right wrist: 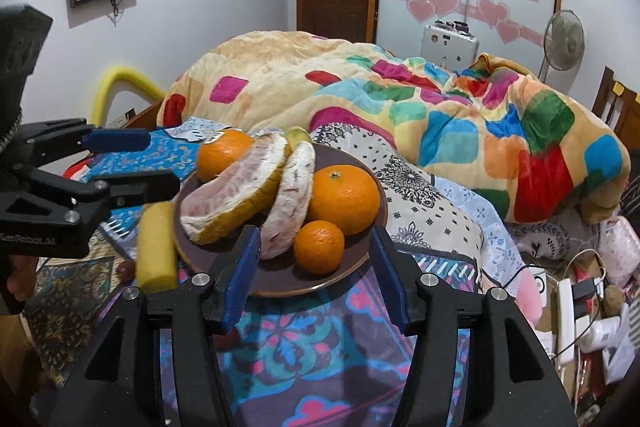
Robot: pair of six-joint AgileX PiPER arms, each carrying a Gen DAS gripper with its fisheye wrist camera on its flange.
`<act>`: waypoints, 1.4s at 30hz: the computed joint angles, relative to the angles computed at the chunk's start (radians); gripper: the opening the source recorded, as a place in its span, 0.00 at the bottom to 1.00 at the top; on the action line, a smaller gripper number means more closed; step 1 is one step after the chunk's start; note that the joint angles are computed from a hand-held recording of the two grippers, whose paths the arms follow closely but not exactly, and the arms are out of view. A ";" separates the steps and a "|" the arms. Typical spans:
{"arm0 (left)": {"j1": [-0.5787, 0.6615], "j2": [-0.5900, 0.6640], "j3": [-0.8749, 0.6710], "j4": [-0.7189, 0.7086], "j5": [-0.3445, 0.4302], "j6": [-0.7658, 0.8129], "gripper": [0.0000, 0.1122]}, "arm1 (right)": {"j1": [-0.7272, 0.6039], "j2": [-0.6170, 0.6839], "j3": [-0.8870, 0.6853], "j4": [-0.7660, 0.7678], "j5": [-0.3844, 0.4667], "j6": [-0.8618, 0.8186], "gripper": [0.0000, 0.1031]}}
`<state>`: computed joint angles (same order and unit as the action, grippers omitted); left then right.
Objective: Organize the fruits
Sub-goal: 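Place the pomelo wedge on the plate with left tool while right tool places the tangerine, then move the left tool to the yellow cylinder and grasp it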
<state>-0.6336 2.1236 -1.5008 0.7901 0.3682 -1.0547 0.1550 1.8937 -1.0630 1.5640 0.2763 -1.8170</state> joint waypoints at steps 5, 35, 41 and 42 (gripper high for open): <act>-0.011 -0.022 0.070 -0.024 -0.004 0.008 0.64 | 0.001 -0.037 0.062 0.077 0.009 -0.090 0.52; 0.040 -0.035 0.237 -0.100 -0.124 0.031 0.38 | 0.054 0.026 0.092 -0.017 0.058 -0.031 0.52; 0.082 -0.059 0.279 -0.134 -0.145 0.073 0.33 | 0.101 0.072 0.031 -0.179 0.035 0.129 0.52; 0.085 -0.063 0.287 -0.135 -0.150 0.073 0.33 | 0.106 0.081 0.018 -0.217 0.031 0.170 0.52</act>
